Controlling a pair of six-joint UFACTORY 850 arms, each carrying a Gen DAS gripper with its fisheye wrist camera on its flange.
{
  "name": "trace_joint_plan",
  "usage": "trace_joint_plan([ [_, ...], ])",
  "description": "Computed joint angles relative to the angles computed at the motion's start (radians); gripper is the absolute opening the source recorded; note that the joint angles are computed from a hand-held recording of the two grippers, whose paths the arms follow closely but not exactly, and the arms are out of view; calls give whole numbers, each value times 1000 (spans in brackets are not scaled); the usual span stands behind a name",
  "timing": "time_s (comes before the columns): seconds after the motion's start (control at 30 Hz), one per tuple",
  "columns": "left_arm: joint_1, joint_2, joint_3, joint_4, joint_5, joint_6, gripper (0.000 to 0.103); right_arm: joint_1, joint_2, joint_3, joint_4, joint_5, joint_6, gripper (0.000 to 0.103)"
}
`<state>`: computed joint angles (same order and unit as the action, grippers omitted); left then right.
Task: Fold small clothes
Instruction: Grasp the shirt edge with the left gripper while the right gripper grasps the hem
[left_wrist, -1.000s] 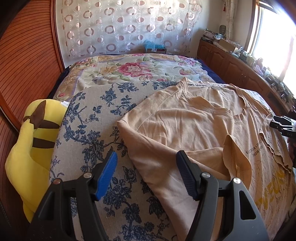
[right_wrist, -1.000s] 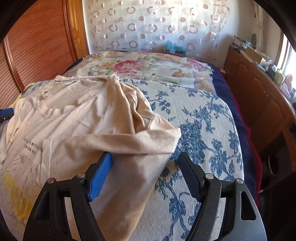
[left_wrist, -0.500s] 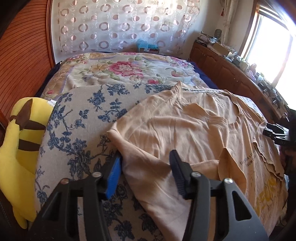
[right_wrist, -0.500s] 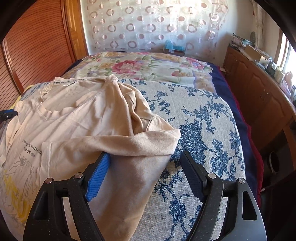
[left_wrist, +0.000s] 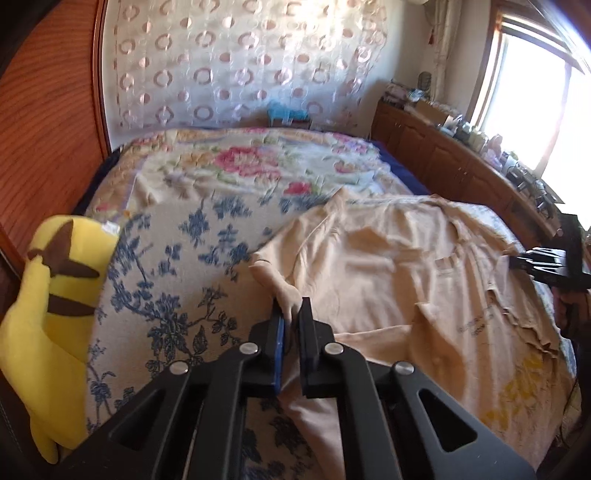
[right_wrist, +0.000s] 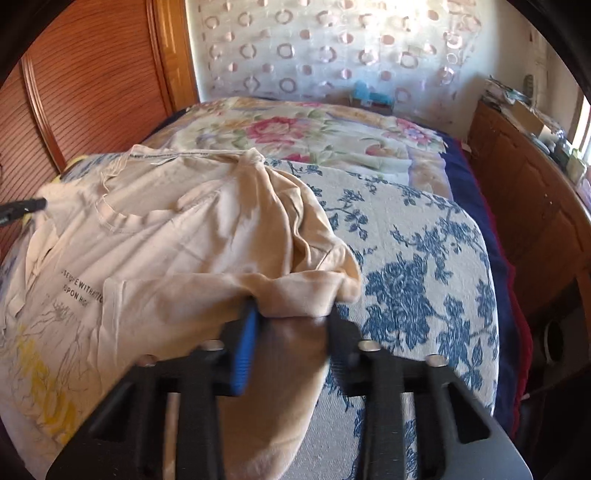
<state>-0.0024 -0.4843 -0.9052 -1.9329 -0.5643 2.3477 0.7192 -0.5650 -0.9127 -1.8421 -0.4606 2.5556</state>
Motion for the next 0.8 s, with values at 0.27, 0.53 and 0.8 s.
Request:
trace_joint_plan([
  [0.27, 31, 195, 159, 9, -131, 63, 2, 58, 77, 51, -111, -96, 146, 7],
  [0.53, 125, 406, 344, 67, -271, 107, 2, 238, 197, 112, 22, -274, 101, 7],
  [0.8, 349, 552, 520, 180, -385, 169, 2, 456, 257, 163, 252, -451, 75, 7],
])
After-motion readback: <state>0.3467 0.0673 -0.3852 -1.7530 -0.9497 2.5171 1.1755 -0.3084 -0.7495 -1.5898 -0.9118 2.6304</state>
